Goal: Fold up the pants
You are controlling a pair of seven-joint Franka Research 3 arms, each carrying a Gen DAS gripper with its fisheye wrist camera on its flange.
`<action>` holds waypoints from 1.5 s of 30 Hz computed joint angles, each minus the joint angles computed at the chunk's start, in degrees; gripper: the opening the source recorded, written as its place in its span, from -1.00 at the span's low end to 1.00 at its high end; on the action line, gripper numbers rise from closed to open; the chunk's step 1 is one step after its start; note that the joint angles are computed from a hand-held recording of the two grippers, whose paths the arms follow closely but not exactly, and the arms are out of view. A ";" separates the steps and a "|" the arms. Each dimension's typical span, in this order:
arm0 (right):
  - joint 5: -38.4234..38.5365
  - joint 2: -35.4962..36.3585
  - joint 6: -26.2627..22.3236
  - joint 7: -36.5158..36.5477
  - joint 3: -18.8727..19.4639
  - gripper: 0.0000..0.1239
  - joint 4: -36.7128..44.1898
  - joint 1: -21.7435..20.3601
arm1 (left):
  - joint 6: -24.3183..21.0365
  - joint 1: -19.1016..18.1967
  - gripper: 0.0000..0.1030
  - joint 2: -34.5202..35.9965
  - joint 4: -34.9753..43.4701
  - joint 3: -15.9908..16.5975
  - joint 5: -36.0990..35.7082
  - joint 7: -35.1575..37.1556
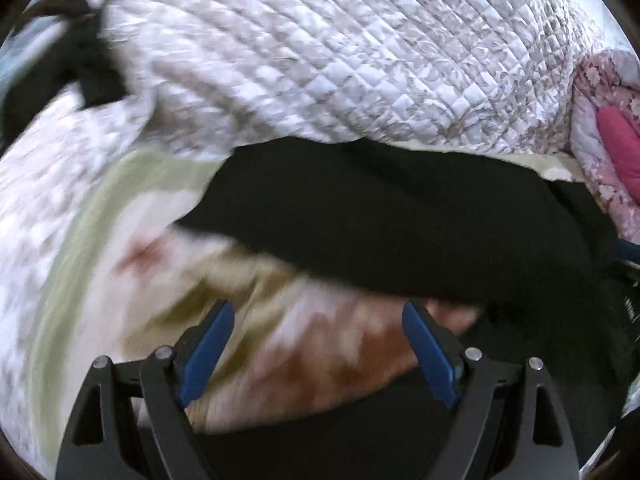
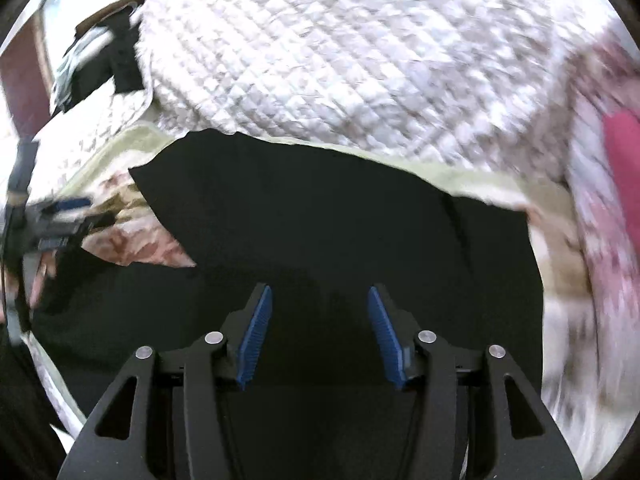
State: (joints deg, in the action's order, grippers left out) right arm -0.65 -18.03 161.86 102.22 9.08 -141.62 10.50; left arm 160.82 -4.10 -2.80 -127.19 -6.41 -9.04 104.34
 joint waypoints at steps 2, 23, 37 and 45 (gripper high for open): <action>3.29 4.39 -0.38 -6.09 -3.39 -0.15 3.93 2.11 | -3.11 0.10 0.69 4.91 6.75 -0.32 0.17 -0.25; 11.34 37.25 -12.45 -24.94 -8.04 -0.32 38.88 -0.67 | -8.22 -0.72 0.27 34.81 40.24 -6.62 14.29 -8.62; 9.83 20.23 -1.97 -26.74 -7.13 -0.90 22.72 2.88 | 4.51 8.68 -0.89 15.56 18.16 -15.26 -1.67 -0.42; 15.84 -4.46 -1.27 -23.87 -2.93 -0.89 0.83 6.14 | 0.62 7.41 -0.89 -11.43 -6.02 -12.93 -40.07 28.01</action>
State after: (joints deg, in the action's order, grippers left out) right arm 15.19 -22.49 160.59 78.35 6.16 -140.79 16.64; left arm 161.44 3.31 -14.23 -133.21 -19.34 -49.11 132.35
